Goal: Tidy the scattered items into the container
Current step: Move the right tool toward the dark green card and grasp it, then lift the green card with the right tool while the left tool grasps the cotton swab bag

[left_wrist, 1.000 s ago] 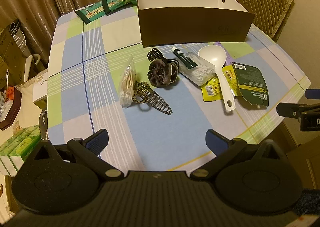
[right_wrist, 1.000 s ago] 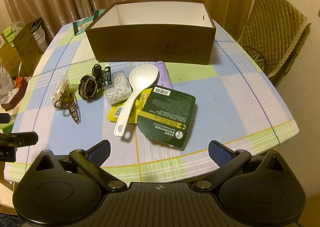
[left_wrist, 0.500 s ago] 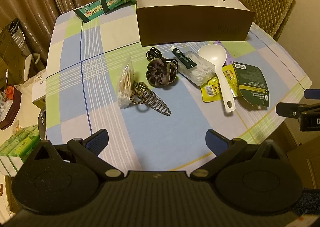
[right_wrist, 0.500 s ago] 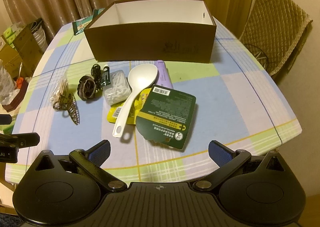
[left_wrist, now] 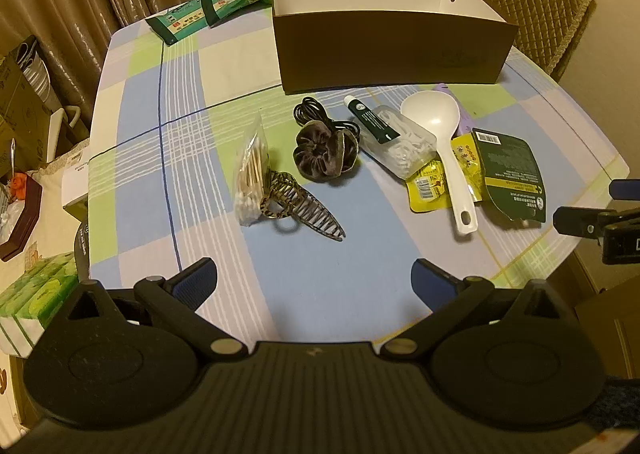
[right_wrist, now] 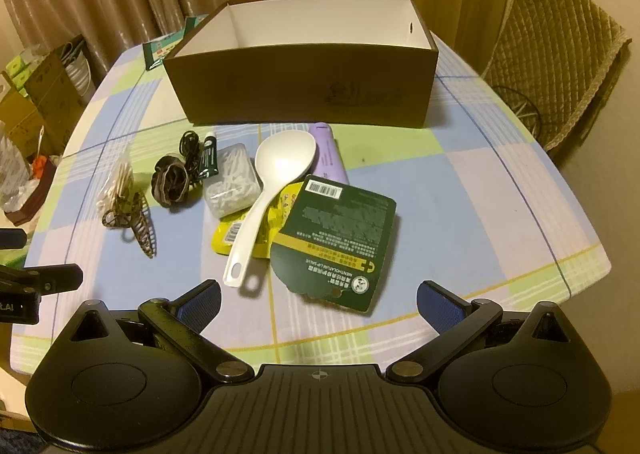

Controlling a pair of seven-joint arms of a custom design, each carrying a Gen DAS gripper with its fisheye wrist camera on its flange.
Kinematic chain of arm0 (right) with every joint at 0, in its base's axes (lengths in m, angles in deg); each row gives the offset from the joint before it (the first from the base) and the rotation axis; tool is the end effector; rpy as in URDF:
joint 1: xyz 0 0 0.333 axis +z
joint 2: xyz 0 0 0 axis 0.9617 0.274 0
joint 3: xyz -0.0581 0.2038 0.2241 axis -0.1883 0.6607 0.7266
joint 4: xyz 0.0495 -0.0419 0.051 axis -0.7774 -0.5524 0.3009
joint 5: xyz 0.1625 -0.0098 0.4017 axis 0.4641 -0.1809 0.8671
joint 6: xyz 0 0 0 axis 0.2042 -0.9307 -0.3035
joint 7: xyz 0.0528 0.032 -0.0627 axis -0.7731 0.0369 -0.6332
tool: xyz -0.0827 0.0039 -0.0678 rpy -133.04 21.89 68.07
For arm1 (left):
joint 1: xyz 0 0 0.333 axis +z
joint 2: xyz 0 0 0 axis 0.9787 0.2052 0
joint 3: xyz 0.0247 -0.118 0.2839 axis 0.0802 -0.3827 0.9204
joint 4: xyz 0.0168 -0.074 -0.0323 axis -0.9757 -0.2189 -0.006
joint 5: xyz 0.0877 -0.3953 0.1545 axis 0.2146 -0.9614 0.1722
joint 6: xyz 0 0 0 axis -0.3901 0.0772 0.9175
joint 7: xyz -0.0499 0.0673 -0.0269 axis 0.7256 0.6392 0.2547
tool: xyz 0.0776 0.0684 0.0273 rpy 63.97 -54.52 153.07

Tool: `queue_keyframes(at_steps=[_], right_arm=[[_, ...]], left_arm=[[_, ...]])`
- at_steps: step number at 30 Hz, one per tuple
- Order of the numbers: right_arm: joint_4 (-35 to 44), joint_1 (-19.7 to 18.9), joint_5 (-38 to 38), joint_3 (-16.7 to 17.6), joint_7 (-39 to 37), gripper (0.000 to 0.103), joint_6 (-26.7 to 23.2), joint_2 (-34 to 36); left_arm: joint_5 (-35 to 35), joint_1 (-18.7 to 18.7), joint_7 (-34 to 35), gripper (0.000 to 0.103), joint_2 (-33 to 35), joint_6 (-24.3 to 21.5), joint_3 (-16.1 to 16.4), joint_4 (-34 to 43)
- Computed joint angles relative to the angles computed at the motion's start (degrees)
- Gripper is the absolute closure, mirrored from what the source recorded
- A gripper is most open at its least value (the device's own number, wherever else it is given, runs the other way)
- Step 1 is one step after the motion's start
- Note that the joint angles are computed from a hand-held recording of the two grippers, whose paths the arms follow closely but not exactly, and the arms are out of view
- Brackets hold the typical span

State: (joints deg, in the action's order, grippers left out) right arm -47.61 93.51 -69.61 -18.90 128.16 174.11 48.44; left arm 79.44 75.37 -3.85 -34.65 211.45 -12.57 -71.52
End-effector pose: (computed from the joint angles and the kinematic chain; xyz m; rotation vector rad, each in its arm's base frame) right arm 0.5890 0.2892 0.4664 -2.1626 1.4436 -0.3150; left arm 0.5451 -0.1471 0.4787 -1.8456 1.9770 -0.4858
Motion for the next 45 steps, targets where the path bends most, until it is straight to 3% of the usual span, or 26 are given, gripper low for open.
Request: queue_keyframes(at_steps=[9,21,29,36,45], right_arm=[[3.5,-0.4,-0.1,-0.1,3.3,0.002,-0.1,3.6],[10.3,-1.5,0.2,0.7,7.8,0.002,0.0,10.9],[14.6,-1.5,-1.8,0.7,9.9,0.002,-0.9,15.5],[18.2,-1.1,-3.8,0.4,11.4,0.012,-3.2,18.6],[19.9,-2.3,-2.7,1.4,9.9,0.014,-3.7,20.0]], left_arm=[[-0.2,0.2,1.3,0.001,3.5,0.2,1.0,3.3],[-0.2,0.3,3.6,0.001,9.7,4.9,3.0,7.7],[-1.1,0.0,5.8,0.001,13.1,5.2,4.2,10.4],[-2.2,-0.1,7.7,0.001,15.7,4.8,5.0,12.6],[-2.6,-0.3,9.0,0.001,17.1,5.1,5.7,13.6]])
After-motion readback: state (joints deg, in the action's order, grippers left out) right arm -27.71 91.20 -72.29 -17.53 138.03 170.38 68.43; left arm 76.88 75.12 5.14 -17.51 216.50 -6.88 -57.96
